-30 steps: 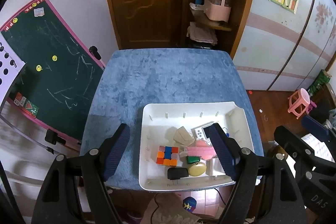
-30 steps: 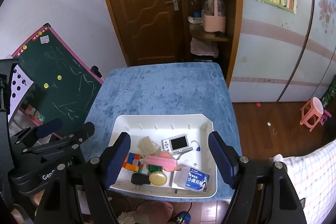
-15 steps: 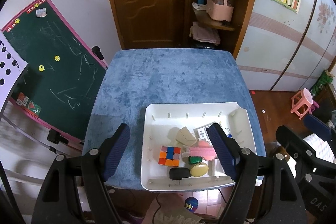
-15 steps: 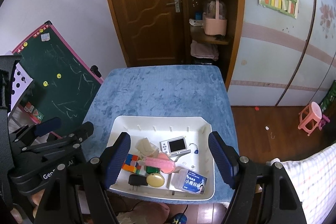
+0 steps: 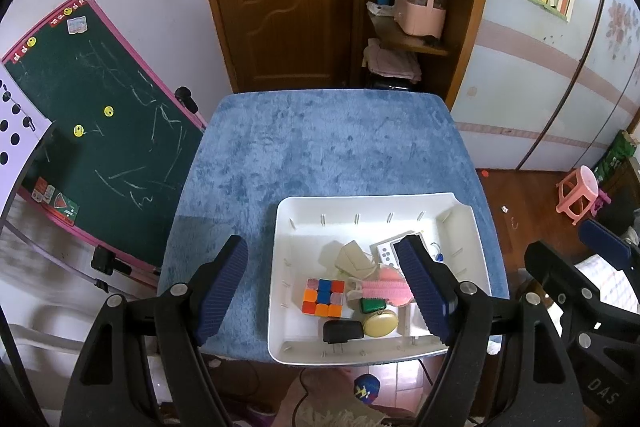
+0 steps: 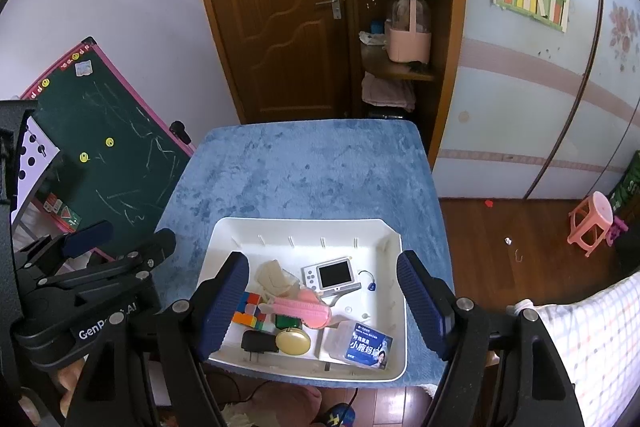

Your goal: Organize rigid objects

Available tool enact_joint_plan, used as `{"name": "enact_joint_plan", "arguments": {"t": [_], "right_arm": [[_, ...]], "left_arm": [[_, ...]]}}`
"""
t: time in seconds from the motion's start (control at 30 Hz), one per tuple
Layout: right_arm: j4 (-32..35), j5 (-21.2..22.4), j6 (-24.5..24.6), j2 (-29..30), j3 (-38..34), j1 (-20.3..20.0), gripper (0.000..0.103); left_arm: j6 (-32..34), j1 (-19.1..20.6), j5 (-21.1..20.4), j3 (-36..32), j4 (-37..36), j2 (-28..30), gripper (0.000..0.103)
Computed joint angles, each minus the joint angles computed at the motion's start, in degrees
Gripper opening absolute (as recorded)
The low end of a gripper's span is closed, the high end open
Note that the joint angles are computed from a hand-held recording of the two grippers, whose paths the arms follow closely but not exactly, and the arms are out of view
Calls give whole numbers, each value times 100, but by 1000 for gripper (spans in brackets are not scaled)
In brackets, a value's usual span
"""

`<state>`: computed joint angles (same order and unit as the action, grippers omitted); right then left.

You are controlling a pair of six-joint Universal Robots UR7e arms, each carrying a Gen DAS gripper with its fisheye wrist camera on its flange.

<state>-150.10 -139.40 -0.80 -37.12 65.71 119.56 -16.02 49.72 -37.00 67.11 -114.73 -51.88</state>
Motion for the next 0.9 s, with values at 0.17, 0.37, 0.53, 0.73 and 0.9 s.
{"name": "enact_joint_plan", "arguments": {"t": [0.17,0.37,0.53,0.73,0.9], "right_arm": [[36,26,21,-15,36,-21,77],[78,42,47,-20,37,-28,77],[135,55,56,-29,29,-47,77],[194,91,100,-58,60,-85,77],[232,104,132,-79,69,-108,77]], "left_arm": [[-34,24,5,42,43,-24,81],[-24,34,9,21,67,-11,81],[-23,37,42,22,84,-7,81],[-31,38,58,25,106,-5,81],[1,42,73,25,87,2,81]]}}
